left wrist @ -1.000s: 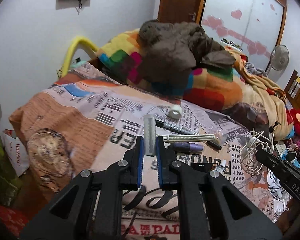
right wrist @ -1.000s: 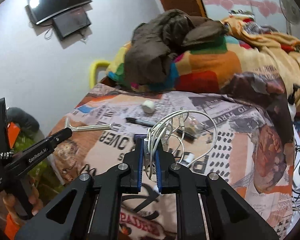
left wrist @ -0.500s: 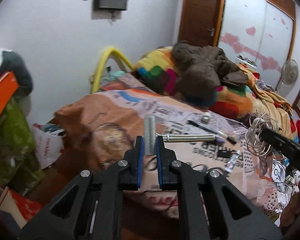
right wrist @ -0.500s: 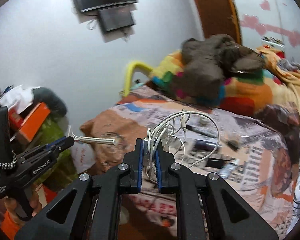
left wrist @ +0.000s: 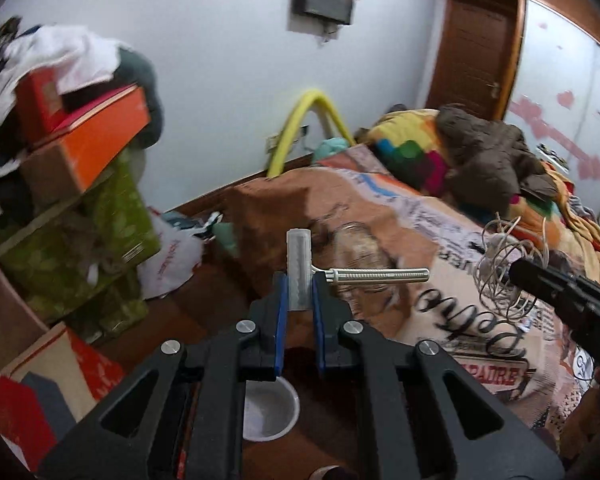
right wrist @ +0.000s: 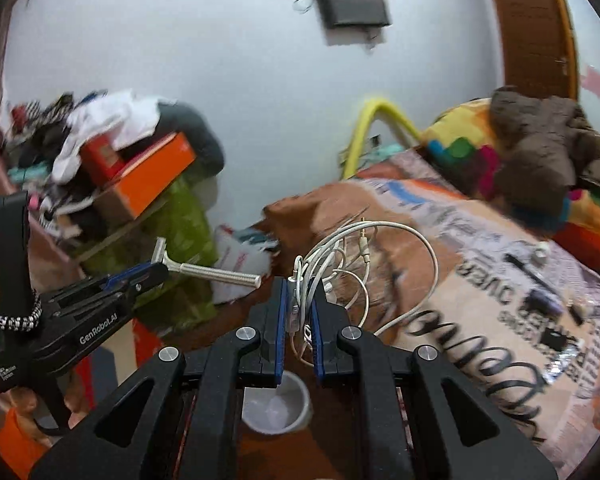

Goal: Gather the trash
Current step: 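Carry the cable and metal key over the white bin with both tools, then open both grippers to drop the cable and key into the bin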

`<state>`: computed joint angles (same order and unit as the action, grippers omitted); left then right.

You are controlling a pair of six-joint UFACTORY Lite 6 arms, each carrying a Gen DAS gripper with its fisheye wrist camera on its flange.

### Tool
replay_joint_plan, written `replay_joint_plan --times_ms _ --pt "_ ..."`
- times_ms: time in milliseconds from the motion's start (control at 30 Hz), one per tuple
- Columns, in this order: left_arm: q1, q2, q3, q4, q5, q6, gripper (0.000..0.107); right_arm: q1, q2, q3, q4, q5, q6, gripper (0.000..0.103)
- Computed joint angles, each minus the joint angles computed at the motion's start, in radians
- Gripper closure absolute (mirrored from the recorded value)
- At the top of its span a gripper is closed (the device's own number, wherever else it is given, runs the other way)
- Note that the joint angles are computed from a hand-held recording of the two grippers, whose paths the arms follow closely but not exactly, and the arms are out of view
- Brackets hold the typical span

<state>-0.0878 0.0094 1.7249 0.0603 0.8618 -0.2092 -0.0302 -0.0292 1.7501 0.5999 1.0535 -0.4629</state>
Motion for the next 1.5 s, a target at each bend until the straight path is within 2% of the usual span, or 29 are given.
replay_joint_plan --times_ms 367,533,733,1000,1333,1367,1500 --pt "0.271 -0.082 -0.340 -0.178 -0.164 0.236 0.096 0.292 0.049 -0.176 -0.145 -0.139 0.117 0.093" --pt "0.353 -0.044 -0.467 -0.249 -0.239 0.331 0.096 0.356 0.133 -0.217 -0.163 -0.172 0.119 0.093" --pt "0.399 0.018 -0.581 -0.269 -0.333 0.361 0.096 0.423 0.265 -0.225 -0.181 -0.202 0.116 0.093" --pt "0.463 0.154 -0.679 -0.245 -0.456 0.351 0.096 0.486 0.461 -0.190 -0.169 -0.204 0.074 0.093" --pt "0.499 0.347 -0.690 -0.192 -0.555 0.283 0.096 0.505 0.712 -0.034 -0.152 -0.125 0.038 0.093" --pt "0.496 0.360 -0.686 -0.174 -0.560 0.265 0.096 0.503 0.722 -0.024 -0.151 -0.116 0.033 0.092" --pt "0.483 0.412 -0.670 -0.162 -0.569 0.237 0.096 0.493 0.750 0.003 -0.159 -0.083 0.020 0.073"
